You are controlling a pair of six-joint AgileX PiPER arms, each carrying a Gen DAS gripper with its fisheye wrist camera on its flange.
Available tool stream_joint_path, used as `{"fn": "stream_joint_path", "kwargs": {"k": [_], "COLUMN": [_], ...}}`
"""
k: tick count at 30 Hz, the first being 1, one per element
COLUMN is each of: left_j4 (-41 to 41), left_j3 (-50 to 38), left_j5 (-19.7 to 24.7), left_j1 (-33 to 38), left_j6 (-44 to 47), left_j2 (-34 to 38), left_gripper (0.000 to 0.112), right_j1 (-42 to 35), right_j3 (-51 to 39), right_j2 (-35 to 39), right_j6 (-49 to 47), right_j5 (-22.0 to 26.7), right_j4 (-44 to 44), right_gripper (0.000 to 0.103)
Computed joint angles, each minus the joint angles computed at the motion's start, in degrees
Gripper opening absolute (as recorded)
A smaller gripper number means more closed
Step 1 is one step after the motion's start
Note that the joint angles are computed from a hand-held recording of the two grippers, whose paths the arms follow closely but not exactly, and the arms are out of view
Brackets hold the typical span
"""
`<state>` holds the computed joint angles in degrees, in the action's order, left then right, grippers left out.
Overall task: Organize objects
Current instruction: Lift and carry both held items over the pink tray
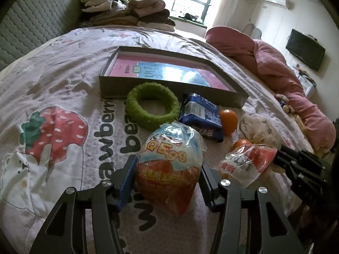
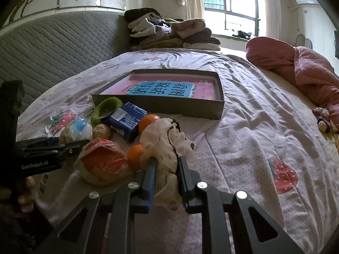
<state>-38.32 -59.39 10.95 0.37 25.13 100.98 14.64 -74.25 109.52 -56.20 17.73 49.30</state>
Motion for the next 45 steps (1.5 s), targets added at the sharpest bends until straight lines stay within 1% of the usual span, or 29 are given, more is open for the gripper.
{"fn": "stream_joint_path", "kwargs": {"k": [1,3,6,13,17,19,23,24,26,28,33,37,40,45], "left_j4": [2.5,3.4,8.3,13.8,20.2,22.1,29.5,29.3,32.2,31.6,35.3,35.1,40.4,40.3], "left_j3": [-0.1,-0.2,-0.3,-0.2,-1.0,-1.7,-4.0,-4.7,-6.2,-7.9,-12.9,-18.6,-22.0,-26.4], "left_j5": [0.0,0.5,0.4,0.9,1.7,2.3,4.2,4.8,6.2,7.5,10.5,13.8,14.2,14.3], "left_j1": [-0.1,0.0,-0.2,-0.4,-1.1,-1.4,-2.2,-2.2,-2.5,-2.4,-2.8,-2.1,-2.4,-1.1], "left_j6": [-2.5,-3.4,-8.3,-13.5,-19.6,-21.4,-28.1,-27.7,-30.6,-30.2,-33.3,-33.4,-37.3,-36.7], "left_j2": [-0.1,-0.3,-1.2,-4.2,-5.9,-6.7,-7.7,-7.9,-7.9,-7.7,-6.6,-4.1,-2.2,1.2], "left_gripper": [0.056,0.056,0.056,0.055,0.056,0.056,0.056,0.056,0.056,0.056,0.056,0.056,0.056,0.056], "right_j1": [-0.1,-0.2,-0.4,-1.6,-1.8,-2.0,-2.1,-2.0,-1.7,-1.6,-2.1,-2.6,-2.8,-2.7], "right_j3": [-0.3,-0.6,-1.2,-3.3,-4.6,-5.6,-7.6,-7.8,-8.8,-10.1,-15.3,-21.8,-28.0,-36.2], "right_j2": [0.0,0.0,-0.4,-1.2,-1.7,-1.6,-1.9,-1.9,-2.0,-1.8,-0.1,2.4,5.1,9.4], "right_j6": [0.1,-0.1,0.1,0.5,0.7,1.4,2.5,2.4,3.3,5.1,7.5,12.0,14.8,17.5], "right_j5": [0.5,1.0,1.8,3.8,4.3,5.0,5.9,5.8,5.5,6.1,8.5,12.0,14.2,16.9], "right_j4": [0.0,0.1,-0.3,0.2,0.1,-0.5,-1.5,-1.6,-3.2,-5.4,-7.6,-11.7,-14.7,-16.1], "right_gripper": [0.019,0.018,0.017,0.016,0.015,0.014,0.013,0.013,0.011,0.01,0.01,0.01,0.01,0.01]}}
